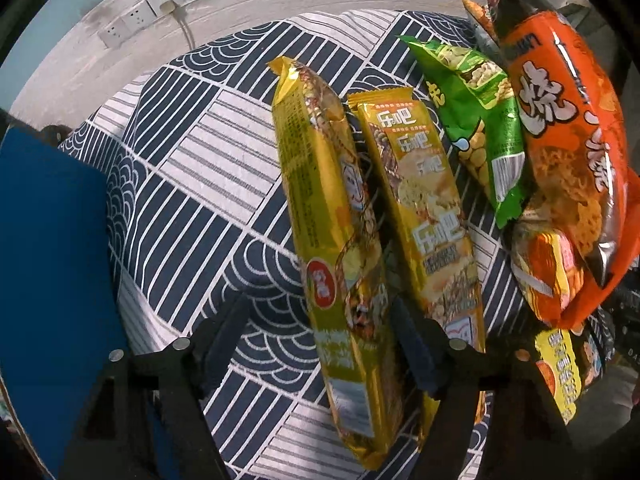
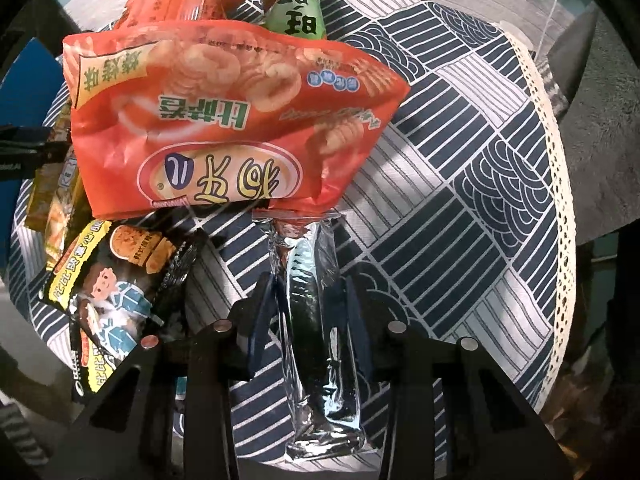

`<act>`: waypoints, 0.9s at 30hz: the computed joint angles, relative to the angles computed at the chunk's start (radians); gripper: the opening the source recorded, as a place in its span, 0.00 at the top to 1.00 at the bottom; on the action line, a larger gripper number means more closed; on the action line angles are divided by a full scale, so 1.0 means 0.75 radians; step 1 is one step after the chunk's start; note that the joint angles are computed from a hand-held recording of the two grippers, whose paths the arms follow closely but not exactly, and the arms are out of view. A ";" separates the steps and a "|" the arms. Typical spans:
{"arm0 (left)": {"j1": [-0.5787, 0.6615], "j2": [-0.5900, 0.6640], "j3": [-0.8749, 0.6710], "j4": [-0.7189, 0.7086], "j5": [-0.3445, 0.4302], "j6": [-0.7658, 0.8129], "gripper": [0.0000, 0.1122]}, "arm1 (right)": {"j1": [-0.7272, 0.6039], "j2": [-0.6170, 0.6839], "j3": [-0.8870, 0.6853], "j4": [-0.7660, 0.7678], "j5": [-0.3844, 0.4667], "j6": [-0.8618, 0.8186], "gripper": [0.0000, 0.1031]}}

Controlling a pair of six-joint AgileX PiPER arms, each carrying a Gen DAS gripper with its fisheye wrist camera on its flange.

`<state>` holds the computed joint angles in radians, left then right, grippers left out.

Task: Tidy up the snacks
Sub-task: 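Grasp a yellow stick snack pack with the left tool while the right tool grasps the silver foil bar, then carry the yellow pack and silver bar into the cardboard box with both tools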

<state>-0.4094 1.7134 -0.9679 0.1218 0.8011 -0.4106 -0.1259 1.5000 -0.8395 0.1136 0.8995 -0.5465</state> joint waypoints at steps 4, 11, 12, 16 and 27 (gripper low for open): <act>-0.014 0.120 -0.114 0.028 -0.006 -0.039 0.31 | 0.040 0.028 0.029 -0.003 -0.068 0.003 0.66; -0.006 0.179 -0.168 0.073 -0.060 -0.033 0.46 | 0.060 0.033 0.038 0.008 -0.101 -0.022 0.66; -0.015 0.159 -0.158 0.059 -0.057 -0.020 0.55 | 0.076 0.038 0.047 -0.011 -0.123 -0.007 0.66; -0.017 0.162 -0.178 0.008 -0.059 0.016 0.66 | 0.141 0.038 0.047 -0.077 -0.118 0.081 0.70; -0.057 -0.048 0.007 0.064 -0.052 0.033 0.74 | 0.140 -0.102 0.073 -0.050 -0.001 0.097 0.70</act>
